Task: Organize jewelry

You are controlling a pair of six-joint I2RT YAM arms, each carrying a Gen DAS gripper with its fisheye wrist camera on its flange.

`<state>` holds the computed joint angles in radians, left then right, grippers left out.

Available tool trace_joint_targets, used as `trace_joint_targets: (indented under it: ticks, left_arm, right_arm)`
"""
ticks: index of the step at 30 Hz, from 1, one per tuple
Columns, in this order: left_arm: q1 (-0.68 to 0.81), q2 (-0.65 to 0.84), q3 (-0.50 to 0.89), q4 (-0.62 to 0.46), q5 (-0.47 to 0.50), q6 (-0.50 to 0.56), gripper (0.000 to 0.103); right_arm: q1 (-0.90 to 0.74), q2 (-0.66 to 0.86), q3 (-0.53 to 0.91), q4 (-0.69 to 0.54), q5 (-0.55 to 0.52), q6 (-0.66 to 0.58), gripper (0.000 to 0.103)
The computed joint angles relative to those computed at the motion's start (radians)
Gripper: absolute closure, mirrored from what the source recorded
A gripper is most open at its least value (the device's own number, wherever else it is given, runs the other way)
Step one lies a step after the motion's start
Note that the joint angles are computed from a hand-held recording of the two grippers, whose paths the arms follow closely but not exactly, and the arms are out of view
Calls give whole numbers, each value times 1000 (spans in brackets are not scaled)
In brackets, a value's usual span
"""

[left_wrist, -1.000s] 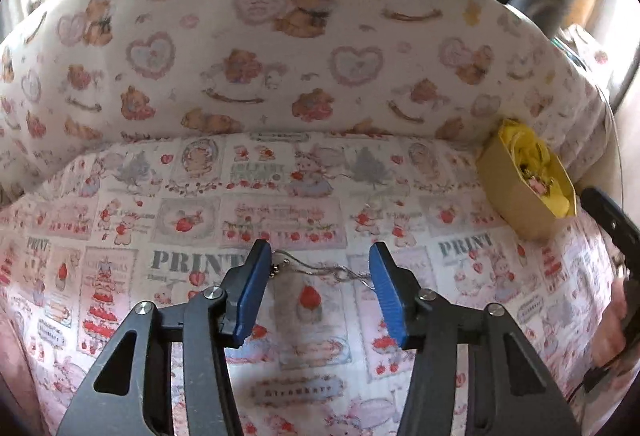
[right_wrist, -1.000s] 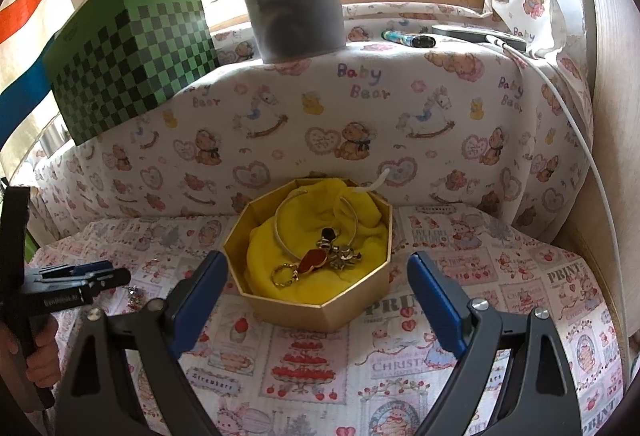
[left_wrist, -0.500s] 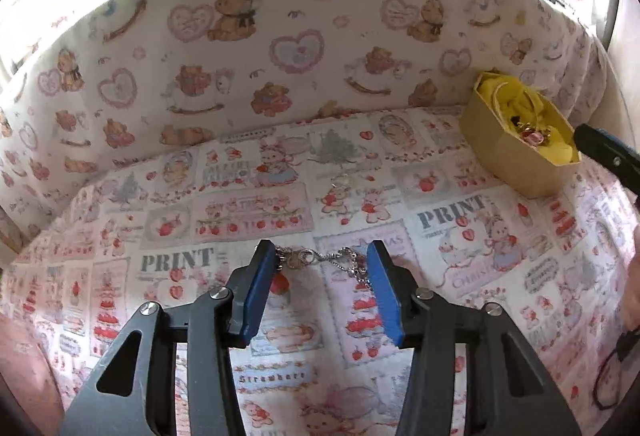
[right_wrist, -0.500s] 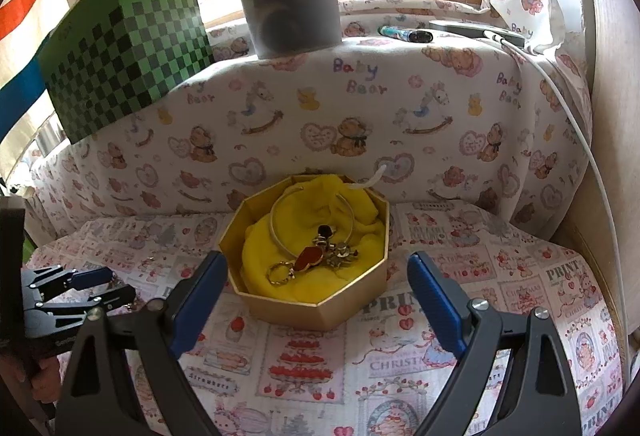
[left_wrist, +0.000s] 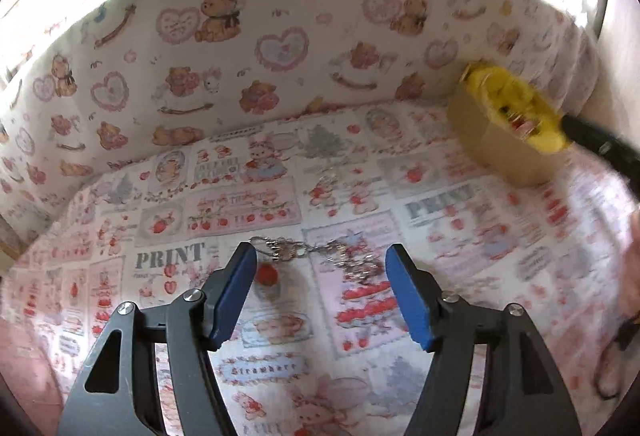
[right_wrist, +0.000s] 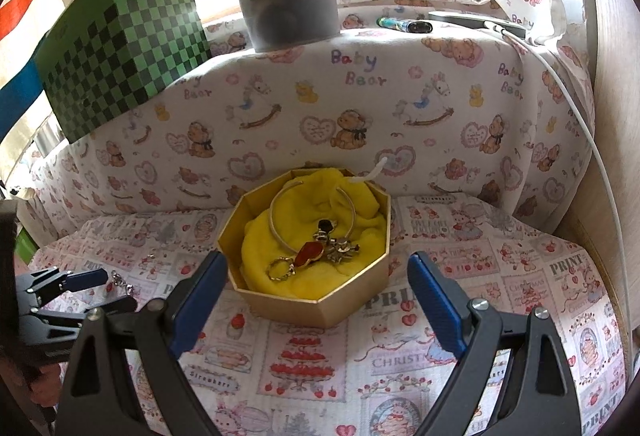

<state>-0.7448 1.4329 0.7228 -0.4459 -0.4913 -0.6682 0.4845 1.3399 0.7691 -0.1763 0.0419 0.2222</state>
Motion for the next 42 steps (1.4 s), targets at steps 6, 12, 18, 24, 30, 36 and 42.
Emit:
trace_joint_targets:
  ticks: [6, 12, 18, 24, 30, 36, 42]
  left_arm:
    - [7, 38, 22, 14, -37, -97, 62]
    - [96, -43, -50, 78, 61, -75, 98]
    - [60, -207, -105, 50, -99, -130, 99]
    - [72, -455, -162, 59, -114, -111, 99]
    - [-34, -647, -180, -12, -272, -129, 99]
    - [-41, -658, -154, -78, -341, -156, 99]
    - [4, -616, -141, -130, -349, -173, 99]
  right_arm:
    - [1, 4, 2, 0, 6, -3, 12]
    - [-1, 6, 3, -2, 10, -3, 12]
    - [16, -35, -21, 12, 42, -3, 12]
    - [70, -104, -47, 13, 39, -24, 12]
    - [152, -92, 17, -64, -18, -38, 12]
    - [260, 189, 315, -224, -35, 4, 27]
    - [343, 577, 728, -470, 43, 42, 53]
